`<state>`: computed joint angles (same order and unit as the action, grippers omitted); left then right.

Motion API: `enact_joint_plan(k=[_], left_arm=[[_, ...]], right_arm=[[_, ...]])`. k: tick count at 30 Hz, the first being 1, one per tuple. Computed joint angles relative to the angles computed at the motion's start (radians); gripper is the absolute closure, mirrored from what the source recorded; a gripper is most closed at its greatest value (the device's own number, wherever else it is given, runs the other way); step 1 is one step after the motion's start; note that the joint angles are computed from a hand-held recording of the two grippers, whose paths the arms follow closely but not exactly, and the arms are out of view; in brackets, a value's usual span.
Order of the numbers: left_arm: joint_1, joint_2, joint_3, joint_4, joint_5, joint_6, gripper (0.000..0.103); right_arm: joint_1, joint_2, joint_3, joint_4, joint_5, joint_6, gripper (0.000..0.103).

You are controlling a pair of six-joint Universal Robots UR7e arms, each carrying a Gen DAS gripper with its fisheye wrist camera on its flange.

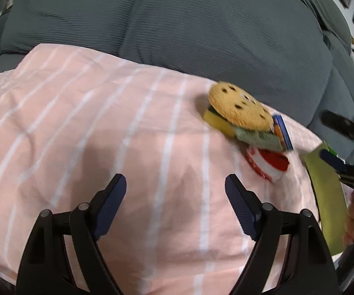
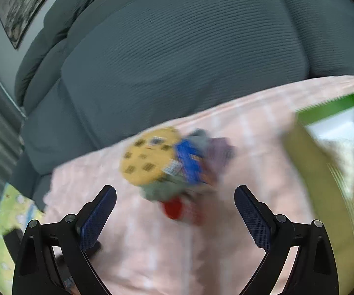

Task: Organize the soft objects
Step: 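Move the right tool to the yellow cookie plush and grasp it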

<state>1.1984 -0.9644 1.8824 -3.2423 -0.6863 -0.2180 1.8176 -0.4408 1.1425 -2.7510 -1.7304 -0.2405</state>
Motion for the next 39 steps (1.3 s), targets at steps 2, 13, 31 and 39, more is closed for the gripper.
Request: enact_joint_plan(k=[2, 13, 31, 39], left_arm=[[0.004, -0.016, 0.008, 0.005, 0.001, -0.028, 0.021], [0.008, -0.072, 0.047, -0.035, -0.016, -0.053, 0.021], [0.009, -0.095, 0.06, -0.056, -0.033, -0.085, 0.021], [0.001, -0.085, 0.067, -0.036, -0.059, -0.084, 0.021]], right_arm=[[0.016, 0.06, -0.107, 0.094, -0.012, 0.063, 0.006], [0.032, 0.34, -0.546, 0.395, -0.116, 0.258, 0.029], [0.098, 0.021, -0.023, 0.027, 0.049, -0.01, 0.086], [0.022, -0.083, 0.176, 0.137, -0.01, 0.052, 0.086]])
